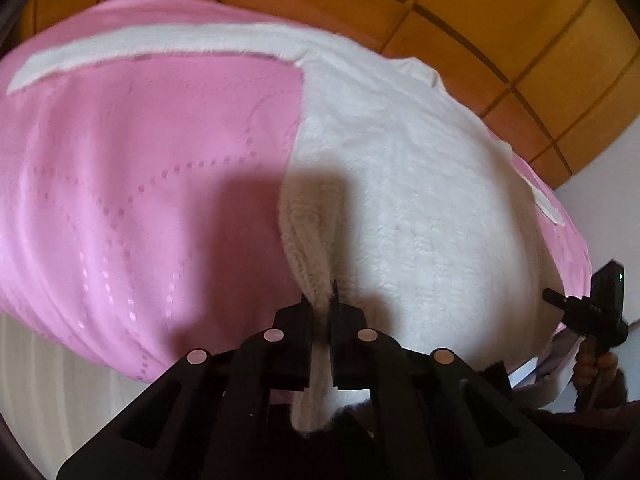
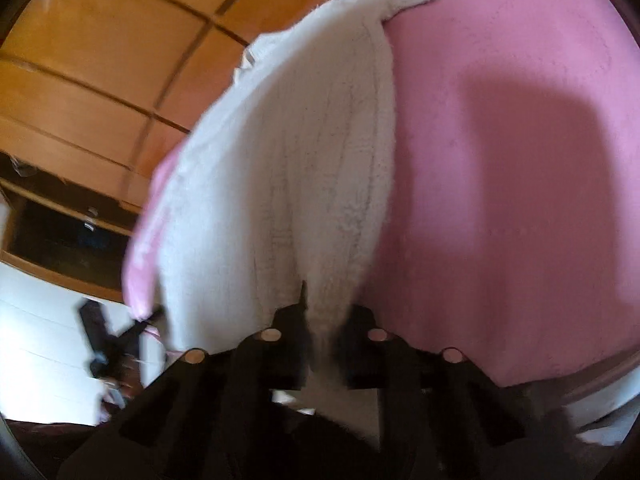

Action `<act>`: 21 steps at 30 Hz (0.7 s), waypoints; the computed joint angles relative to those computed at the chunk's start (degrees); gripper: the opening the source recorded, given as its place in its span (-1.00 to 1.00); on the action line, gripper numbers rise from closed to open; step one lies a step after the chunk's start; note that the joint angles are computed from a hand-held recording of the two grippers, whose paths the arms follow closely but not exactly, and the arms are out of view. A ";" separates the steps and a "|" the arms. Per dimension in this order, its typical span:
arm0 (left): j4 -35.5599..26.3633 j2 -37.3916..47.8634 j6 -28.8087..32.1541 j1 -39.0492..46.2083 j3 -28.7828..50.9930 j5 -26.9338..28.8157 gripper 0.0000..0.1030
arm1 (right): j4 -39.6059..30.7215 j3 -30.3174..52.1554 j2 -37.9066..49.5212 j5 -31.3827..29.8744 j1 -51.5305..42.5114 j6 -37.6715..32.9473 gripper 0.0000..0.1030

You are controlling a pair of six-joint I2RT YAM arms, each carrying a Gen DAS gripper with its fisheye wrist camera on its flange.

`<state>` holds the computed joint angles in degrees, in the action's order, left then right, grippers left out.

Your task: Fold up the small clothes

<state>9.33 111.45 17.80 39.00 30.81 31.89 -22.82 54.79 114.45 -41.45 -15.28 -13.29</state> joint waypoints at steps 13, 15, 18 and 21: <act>-6.81 -0.44 10.79 3.94 -1.29 -3.32 -0.92 | -1.83 -5.80 -5.07 11.11 -3.24 -10.19 -0.91; -6.87 0.00 9.54 3.41 -0.64 -5.15 -0.91 | 0.61 -7.07 -4.70 11.76 -2.43 -9.27 -0.90; -7.07 -4.57 8.59 4.39 -0.89 -4.69 -0.76 | -3.28 -4.95 -4.80 8.18 -4.72 -11.65 -0.72; -3.76 -9.38 3.64 3.83 -1.79 -4.06 -0.15 | -3.58 -0.77 -4.47 4.38 -8.70 -9.51 -0.12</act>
<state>5.57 102.08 21.44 42.83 29.02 27.83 -26.40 54.02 109.98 -37.07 -23.98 -22.80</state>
